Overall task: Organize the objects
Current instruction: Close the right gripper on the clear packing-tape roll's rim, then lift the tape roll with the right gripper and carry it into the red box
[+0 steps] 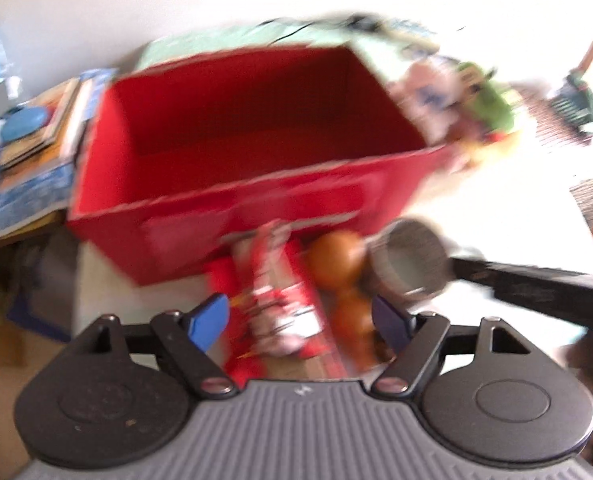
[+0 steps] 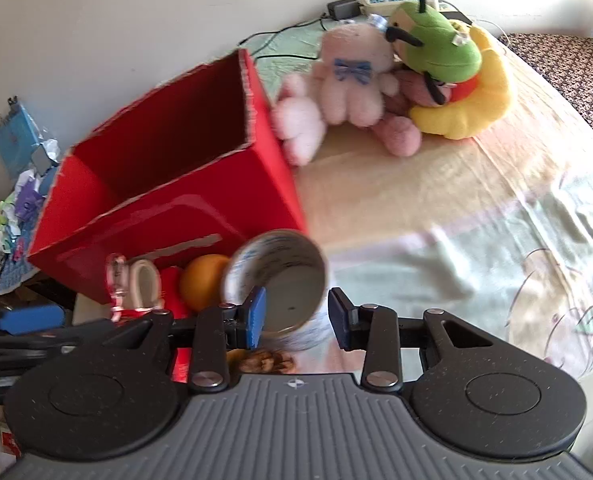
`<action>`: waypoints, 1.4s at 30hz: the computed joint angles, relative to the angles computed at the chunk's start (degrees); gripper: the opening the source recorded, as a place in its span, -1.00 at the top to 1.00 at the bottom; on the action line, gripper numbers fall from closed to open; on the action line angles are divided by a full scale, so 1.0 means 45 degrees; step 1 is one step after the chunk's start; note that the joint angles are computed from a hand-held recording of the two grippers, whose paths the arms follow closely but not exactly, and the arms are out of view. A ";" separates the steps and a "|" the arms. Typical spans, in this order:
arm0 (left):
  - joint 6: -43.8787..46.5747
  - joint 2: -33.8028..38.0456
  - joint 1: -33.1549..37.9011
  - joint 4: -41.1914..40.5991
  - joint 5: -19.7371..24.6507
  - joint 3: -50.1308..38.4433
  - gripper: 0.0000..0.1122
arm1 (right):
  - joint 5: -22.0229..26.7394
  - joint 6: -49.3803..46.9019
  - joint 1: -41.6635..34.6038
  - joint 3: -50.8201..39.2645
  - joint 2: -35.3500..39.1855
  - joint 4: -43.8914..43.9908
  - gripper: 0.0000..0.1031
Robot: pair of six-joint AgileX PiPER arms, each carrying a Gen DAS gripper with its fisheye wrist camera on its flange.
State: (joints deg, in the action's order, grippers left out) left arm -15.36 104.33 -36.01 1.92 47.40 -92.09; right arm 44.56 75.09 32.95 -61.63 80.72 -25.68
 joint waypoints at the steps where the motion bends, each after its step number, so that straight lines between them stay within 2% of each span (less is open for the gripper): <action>1: 0.0091 0.0129 -0.0107 -0.0072 0.0030 -0.0269 -0.35 | -0.0011 -0.0547 -0.0255 0.0036 0.0028 0.0419 0.26; 4: 0.0780 0.0716 -0.0389 -0.0863 0.0045 -0.1057 -0.13 | -0.0604 -0.1812 -0.1025 0.0246 0.0087 0.1204 0.27; 6: 0.1213 0.1392 -0.0405 -0.1730 0.0588 -0.1949 0.10 | -0.0951 -0.2804 -0.1536 0.0377 0.0131 0.1743 0.28; 11: 0.0599 0.3296 -0.0274 -0.2871 0.2348 -0.4306 0.12 | -0.1822 -0.5902 -0.2757 0.0514 0.0374 0.4002 0.32; 17: -0.0721 0.4849 -0.0501 -0.2781 0.3304 -0.6246 0.14 | -0.1974 -0.9517 -0.3817 0.0275 0.0962 0.6700 0.53; 19: -0.0842 0.4890 -0.0376 -0.3124 0.3318 -0.6117 0.15 | -0.1923 -1.0709 -0.4226 0.0309 0.1082 0.7671 0.60; 22: -0.1317 0.5423 -0.0452 -0.2749 0.3637 -0.6785 0.35 | -0.1819 -1.2622 -0.4963 0.0332 0.1235 0.9477 0.67; 23: -0.1362 0.5497 -0.0437 -0.2785 0.3661 -0.6832 0.50 | -0.1780 -1.3184 -0.5155 0.0340 0.1252 0.9999 0.73; 24: -0.1460 0.5609 -0.0431 -0.2718 0.3746 -0.6959 0.56 | -0.1727 -1.3607 -0.5294 0.0321 0.1268 1.0340 0.73; 26: -0.1757 0.5556 -0.0467 -0.2343 0.3605 -0.6727 0.62 | -0.1687 -1.4191 -0.5415 0.0342 0.1237 1.0594 0.74; 29: -0.2141 0.5433 -0.0472 -0.2097 0.3400 -0.6391 0.87 | -0.1524 -1.4395 -0.5543 0.0429 0.1007 1.0436 0.75; 30: -0.2123 0.5462 -0.0439 -0.2217 0.3406 -0.6441 0.90 | -0.1425 -1.4570 -0.5685 0.0451 0.0894 1.0499 0.75; 37: -0.1933 0.5687 -0.1276 -0.1499 0.3695 -0.7854 0.90 | -0.0772 -1.5459 -0.6901 0.0591 -0.0475 1.0564 0.75; 42: -0.1384 0.5104 -0.1894 -0.0785 0.3132 -0.8435 0.89 | -0.0761 -1.6155 -0.7870 0.0298 -0.1841 1.0811 0.75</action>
